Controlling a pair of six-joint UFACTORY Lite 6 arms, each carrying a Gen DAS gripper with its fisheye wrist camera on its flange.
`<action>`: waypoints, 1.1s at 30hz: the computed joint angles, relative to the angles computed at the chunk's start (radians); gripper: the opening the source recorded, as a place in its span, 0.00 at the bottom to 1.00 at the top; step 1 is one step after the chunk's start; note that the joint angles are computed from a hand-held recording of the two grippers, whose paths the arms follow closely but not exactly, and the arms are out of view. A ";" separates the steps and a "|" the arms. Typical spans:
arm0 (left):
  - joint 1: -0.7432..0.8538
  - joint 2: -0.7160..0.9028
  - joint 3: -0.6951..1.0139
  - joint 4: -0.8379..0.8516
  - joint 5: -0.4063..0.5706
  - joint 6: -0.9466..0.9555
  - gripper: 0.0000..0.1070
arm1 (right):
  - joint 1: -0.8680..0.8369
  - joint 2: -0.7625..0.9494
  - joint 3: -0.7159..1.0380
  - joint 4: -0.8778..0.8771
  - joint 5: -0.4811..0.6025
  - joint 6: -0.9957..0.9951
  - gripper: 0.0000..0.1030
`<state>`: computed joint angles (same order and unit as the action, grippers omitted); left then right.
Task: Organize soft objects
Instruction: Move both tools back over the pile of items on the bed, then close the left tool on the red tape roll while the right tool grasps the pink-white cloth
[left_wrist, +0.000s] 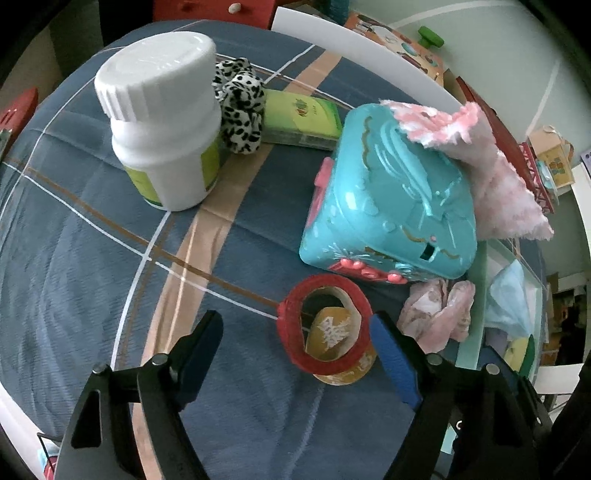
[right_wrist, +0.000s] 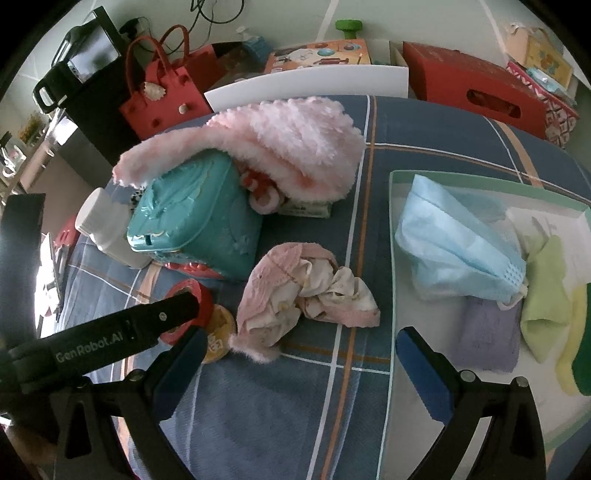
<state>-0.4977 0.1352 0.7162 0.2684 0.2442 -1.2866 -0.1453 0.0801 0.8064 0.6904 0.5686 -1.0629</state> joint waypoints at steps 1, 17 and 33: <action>-0.001 0.002 0.012 -0.042 0.003 0.040 0.77 | 0.000 0.001 0.001 0.003 -0.001 -0.003 1.00; -0.008 0.104 0.110 -0.229 -0.039 0.228 0.49 | 0.031 -0.009 -0.021 0.018 -0.049 -0.029 1.00; 0.088 -0.066 -0.068 -0.168 -0.065 0.164 0.48 | 0.105 0.020 -0.016 0.130 -0.127 -0.139 0.92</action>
